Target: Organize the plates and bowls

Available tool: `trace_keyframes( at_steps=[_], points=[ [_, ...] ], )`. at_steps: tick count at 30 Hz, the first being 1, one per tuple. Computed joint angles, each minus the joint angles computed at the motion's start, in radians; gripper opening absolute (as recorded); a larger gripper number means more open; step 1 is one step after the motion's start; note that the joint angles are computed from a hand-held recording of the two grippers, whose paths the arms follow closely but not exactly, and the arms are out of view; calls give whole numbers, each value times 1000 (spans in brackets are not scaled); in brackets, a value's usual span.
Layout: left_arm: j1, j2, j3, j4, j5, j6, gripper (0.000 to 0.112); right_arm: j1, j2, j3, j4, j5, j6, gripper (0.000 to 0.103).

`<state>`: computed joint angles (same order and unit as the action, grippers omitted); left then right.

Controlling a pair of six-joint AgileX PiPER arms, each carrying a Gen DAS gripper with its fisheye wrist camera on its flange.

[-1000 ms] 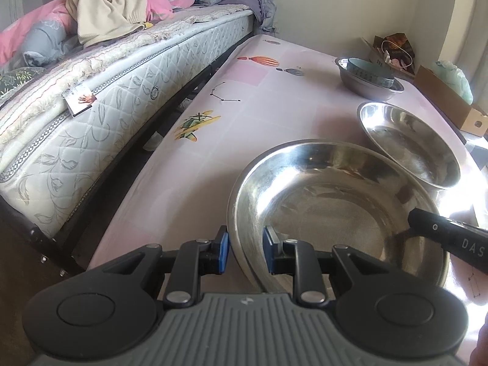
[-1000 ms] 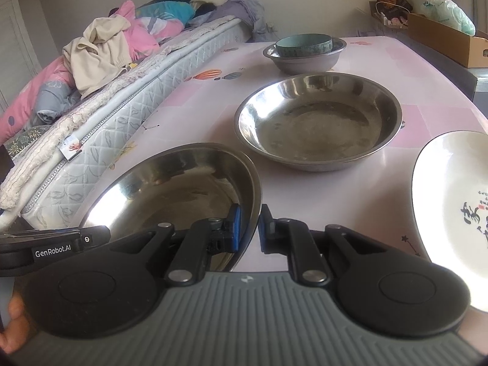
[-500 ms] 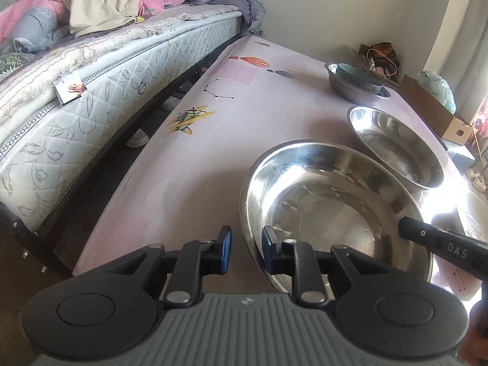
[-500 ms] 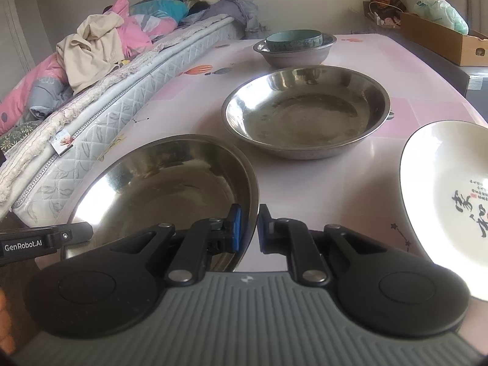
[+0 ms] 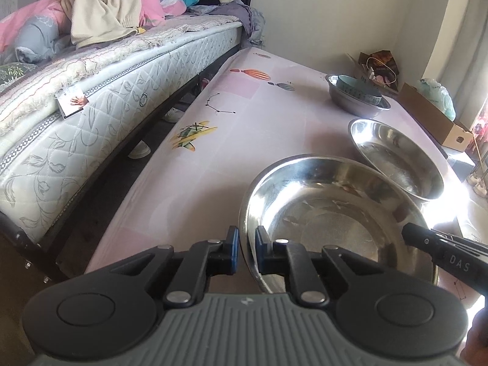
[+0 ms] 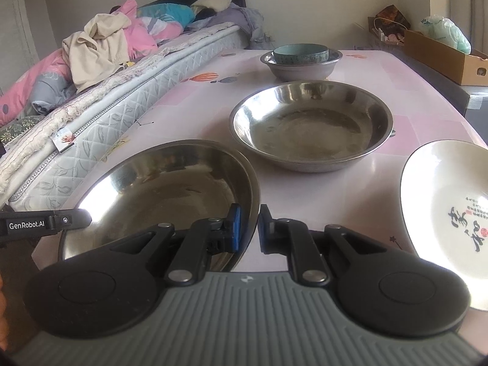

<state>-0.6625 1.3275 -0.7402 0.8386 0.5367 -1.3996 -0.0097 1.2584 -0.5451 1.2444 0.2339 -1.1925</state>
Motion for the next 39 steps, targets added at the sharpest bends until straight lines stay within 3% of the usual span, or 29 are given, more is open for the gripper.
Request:
trace_keyframes(
  at_steps=[4,8,14,17,39],
  points=[
    [-13,-7,0,19,18,-19,12,13,-15,5,17,-12,-21,11],
    [1,-15,12,-23,-15,20,12,-18,-22,14,39,15,-50,11],
    [87,4,3,-258,-96,229,15,-66,-8,20,55,69,-61,10],
    [100,25,-4,-294,-106,264,15,-86,6,22,70,93,-71,10],
    [36,30,2,-73,-94,25,15,-70,24,31,210,70,-215,12]
  ],
)
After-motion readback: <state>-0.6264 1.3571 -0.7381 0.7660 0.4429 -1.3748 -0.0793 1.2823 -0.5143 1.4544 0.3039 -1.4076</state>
